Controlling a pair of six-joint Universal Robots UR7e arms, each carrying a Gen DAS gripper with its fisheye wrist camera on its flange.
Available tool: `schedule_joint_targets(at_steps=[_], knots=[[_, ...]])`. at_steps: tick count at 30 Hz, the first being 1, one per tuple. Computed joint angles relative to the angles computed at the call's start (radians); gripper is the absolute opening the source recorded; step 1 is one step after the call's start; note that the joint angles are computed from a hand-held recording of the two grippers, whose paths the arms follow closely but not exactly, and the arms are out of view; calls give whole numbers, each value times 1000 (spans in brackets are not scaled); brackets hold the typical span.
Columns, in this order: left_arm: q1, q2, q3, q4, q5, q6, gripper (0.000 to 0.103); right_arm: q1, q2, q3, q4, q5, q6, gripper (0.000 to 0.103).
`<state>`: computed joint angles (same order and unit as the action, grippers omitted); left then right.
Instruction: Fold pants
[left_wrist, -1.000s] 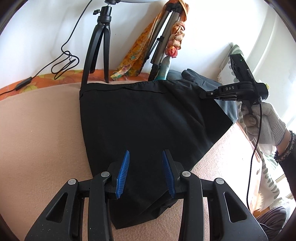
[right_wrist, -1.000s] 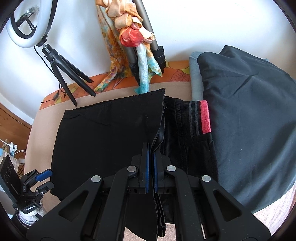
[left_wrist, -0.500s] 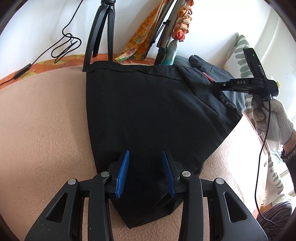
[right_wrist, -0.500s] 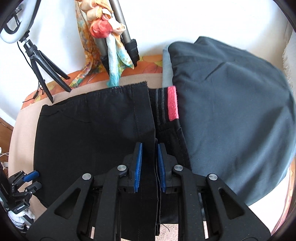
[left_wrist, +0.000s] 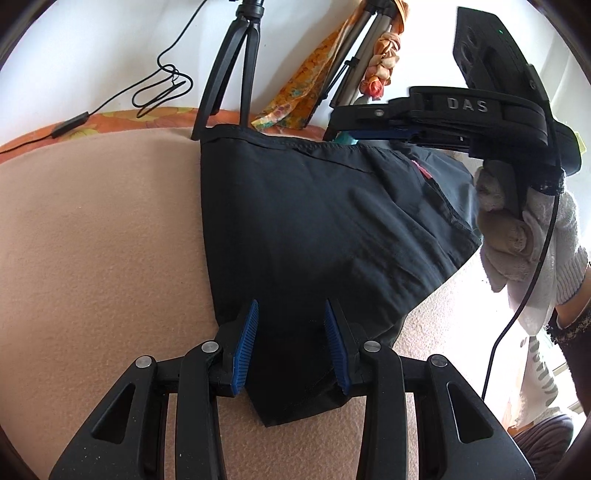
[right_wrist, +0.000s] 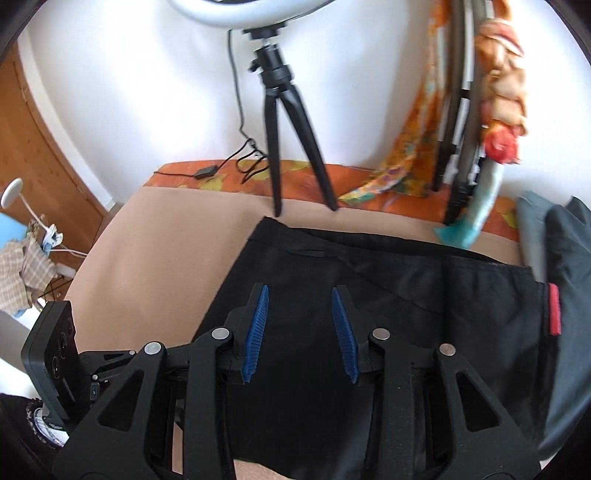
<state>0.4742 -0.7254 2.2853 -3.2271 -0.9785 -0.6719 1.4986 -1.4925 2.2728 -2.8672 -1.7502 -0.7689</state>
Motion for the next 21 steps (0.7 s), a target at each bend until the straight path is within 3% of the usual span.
schedule_joint_targets(at_steps=[3,11,21], knots=[[8,-13,22,-30,-7,-17,35,44,100,-23,-5,-13,17,29],[59,-32,56,-127,-76,-69,41,112,310,-102,-47,-169,67,29],[98,-16,77,-233,-147,-120,45,113,402,-194,29,-202,178,29]])
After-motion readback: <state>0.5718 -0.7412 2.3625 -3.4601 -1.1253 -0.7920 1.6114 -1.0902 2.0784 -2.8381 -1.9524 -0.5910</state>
